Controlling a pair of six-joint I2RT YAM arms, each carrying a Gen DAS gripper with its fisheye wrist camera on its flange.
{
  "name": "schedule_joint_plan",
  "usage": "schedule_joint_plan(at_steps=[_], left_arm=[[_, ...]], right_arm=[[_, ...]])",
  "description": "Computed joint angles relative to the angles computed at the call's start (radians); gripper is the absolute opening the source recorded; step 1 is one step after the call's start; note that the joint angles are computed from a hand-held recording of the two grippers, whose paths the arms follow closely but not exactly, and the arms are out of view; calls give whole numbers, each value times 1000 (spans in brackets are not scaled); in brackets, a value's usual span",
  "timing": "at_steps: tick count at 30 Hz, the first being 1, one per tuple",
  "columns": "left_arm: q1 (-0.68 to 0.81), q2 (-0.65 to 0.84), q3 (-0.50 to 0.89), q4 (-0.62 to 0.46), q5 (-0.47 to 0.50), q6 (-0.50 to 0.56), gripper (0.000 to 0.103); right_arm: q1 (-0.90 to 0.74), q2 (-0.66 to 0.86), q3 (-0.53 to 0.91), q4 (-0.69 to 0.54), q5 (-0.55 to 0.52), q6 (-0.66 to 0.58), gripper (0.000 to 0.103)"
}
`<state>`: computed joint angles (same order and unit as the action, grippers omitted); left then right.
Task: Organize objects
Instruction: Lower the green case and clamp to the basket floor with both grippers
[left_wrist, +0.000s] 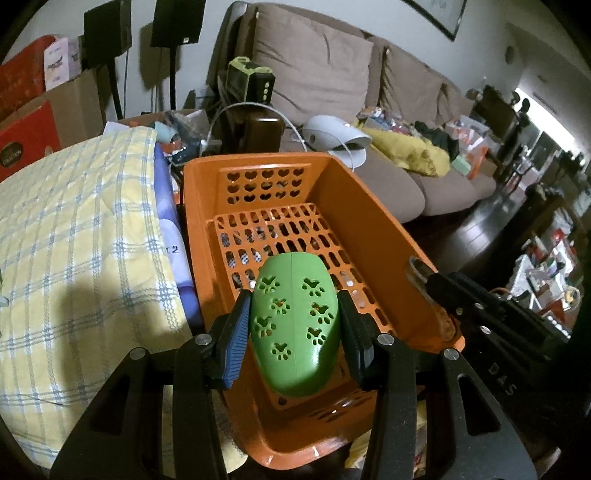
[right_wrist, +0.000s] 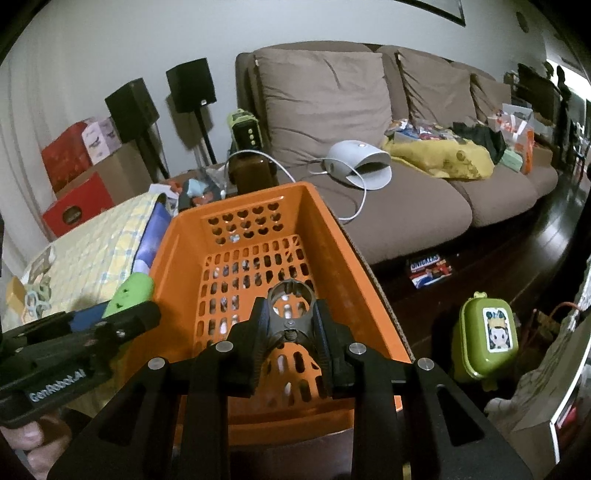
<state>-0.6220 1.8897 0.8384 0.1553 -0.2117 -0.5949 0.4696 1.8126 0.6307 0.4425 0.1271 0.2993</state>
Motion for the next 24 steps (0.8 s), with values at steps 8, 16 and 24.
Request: schedule_joint_plan(at_steps=[8, 16, 24], left_arm=[[23, 18, -13, 10, 36, -21, 42], [24, 22, -17, 18, 40, -21, 42], [11, 36, -2, -2, 17, -10, 42]], right_arm=[[9, 31, 39, -54, -7, -14, 25], [11, 44, 52, -78, -6, -16, 25], [11, 60, 75, -109, -8, -14, 25]])
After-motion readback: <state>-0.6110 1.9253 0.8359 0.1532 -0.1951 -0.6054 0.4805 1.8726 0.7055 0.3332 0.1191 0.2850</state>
